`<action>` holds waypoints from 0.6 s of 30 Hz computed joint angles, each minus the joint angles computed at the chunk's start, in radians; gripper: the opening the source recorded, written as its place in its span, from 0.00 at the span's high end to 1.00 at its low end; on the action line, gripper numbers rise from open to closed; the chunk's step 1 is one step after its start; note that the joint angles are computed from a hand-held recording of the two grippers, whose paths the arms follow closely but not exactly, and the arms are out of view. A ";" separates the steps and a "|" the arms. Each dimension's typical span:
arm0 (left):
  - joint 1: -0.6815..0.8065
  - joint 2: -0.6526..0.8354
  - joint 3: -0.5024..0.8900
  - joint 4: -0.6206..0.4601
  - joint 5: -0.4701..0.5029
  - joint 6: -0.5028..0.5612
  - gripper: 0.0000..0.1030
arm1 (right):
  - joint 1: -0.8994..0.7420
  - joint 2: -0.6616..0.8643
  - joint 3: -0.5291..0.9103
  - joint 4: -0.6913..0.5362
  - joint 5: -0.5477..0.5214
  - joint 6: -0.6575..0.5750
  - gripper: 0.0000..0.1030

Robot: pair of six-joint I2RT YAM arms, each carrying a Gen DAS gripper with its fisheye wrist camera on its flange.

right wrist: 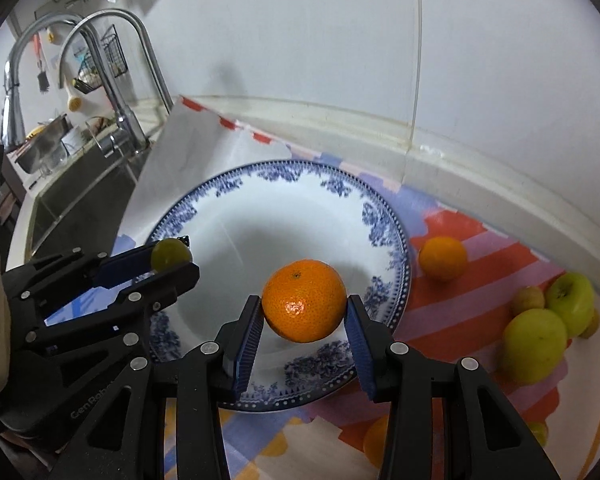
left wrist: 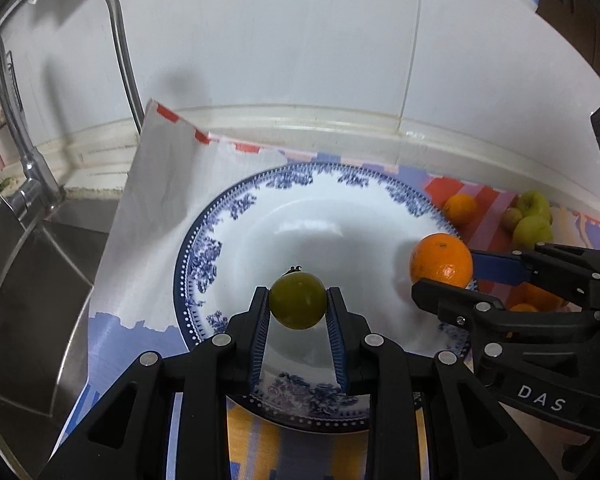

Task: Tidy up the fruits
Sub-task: 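Carry both fruits onto the blue-rimmed plate and open both tools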

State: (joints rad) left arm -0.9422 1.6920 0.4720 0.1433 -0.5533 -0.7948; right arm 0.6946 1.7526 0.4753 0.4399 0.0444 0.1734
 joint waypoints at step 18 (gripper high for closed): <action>-0.028 -0.055 -0.011 -0.048 -0.035 -0.049 0.55 | -0.006 0.008 -0.003 0.005 -0.017 0.008 0.57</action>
